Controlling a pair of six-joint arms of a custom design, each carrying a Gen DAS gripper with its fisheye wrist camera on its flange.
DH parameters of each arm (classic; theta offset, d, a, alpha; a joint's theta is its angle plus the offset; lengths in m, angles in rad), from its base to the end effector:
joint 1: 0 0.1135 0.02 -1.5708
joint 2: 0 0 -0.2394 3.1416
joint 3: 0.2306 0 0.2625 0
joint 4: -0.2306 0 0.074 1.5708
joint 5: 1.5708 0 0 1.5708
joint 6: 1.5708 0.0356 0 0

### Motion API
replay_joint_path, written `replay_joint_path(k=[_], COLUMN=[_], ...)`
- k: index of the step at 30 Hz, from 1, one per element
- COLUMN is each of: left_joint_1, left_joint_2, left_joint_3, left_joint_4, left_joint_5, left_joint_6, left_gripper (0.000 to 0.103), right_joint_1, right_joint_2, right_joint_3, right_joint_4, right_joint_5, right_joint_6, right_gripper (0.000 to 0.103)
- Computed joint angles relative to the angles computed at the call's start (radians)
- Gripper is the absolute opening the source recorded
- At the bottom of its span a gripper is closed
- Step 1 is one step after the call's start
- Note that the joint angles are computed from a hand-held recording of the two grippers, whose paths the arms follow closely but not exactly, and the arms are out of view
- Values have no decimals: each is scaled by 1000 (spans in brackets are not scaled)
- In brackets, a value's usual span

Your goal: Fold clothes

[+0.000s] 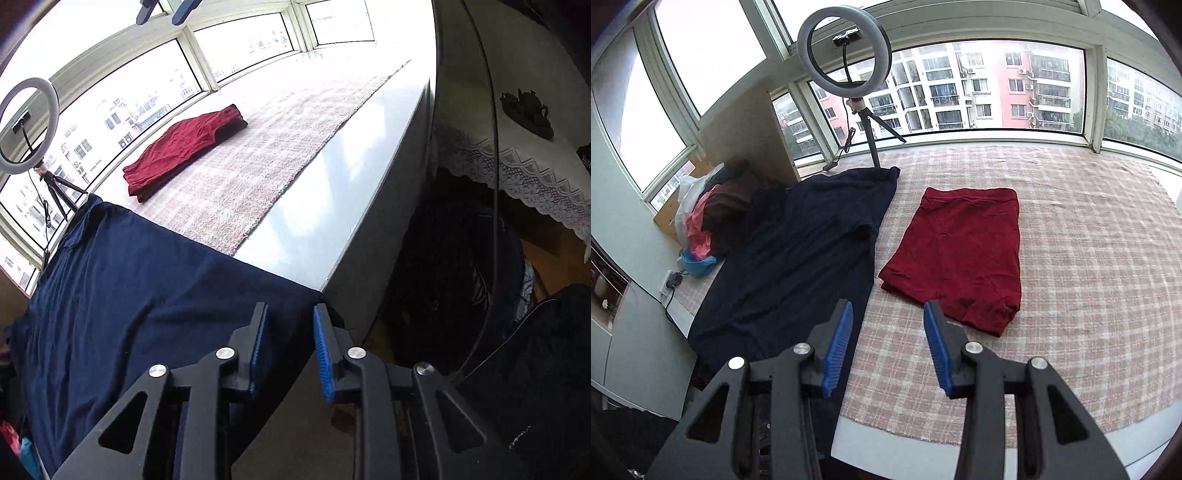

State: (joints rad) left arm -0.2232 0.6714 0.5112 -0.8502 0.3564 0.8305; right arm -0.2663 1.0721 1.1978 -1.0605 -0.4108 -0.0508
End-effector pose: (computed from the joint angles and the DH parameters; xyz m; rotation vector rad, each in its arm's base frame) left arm 0.1450 -0.0456 0.1900 1.3676 2.0936 -0.2143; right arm 0.2110 -0.0428 0.3295 0.0956 2.4326 0.3734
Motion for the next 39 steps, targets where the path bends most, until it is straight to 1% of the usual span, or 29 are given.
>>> replay_joint_path(k=[2,5,7,10,12,13,14,18,20,22,26,28,31,32,33,34,35,36,37,39], left_joint_1=[66,189,294,458,541,566,578,618,627,624,648,662,693,706,716,725,733,744,755,792], left_joint_2=[69,196,275,351,388,395,412,492,529,552,591,614,672,690,709,725,739,754,769,800], left_joint_3=[53,149,227,324,368,376,387,444,468,484,517,532,569,582,595,606,614,623,632,656], left_joint_4=[-29,-93,-183,-327,-391,-392,-390,-412,-424,-425,-445,-435,-443,-454,-468,-483,-493,-504,-516,-550], left_joint_5=[64,169,257,361,390,388,383,391,403,406,416,417,425,432,439,448,455,463,472,488], left_joint_6=[-19,-19,21,127,196,211,213,224,230,228,248,242,243,253,260,267,274,281,289,313], left_gripper=[1,1,1,1,1,1,1,1,1,1,1,1,1,1,1,1,1,1,1,1], right_joint_1=[25,75,112,157,196,210,227,258,278,284,274,274,299,309,319,328,339,347,356,364], right_joint_2=[29,125,220,393,515,579,637,851,949,1055,1271,1386,1561,1583,1594,1632,1671,1680,1678,1634], right_joint_3=[-10,2,26,94,153,189,222,382,474,587,861,1028,1311,1353,1375,1444,1521,1547,1553,1498], right_joint_4=[32,121,190,281,329,340,353,361,358,345,275,205,31,11,4,-35,-78,-89,-88,-40], right_joint_5=[7,33,49,54,89,99,118,102,120,114,19,-10,21,36,52,59,79,96,113,117], right_joint_6=[13,37,62,106,124,123,127,170,195,230,312,342,336,323,312,301,288,286,284,306], right_gripper=[40,40,40,40,40,40,40,40,40,40,40,40,40,40,38,24,14,8,8,7])
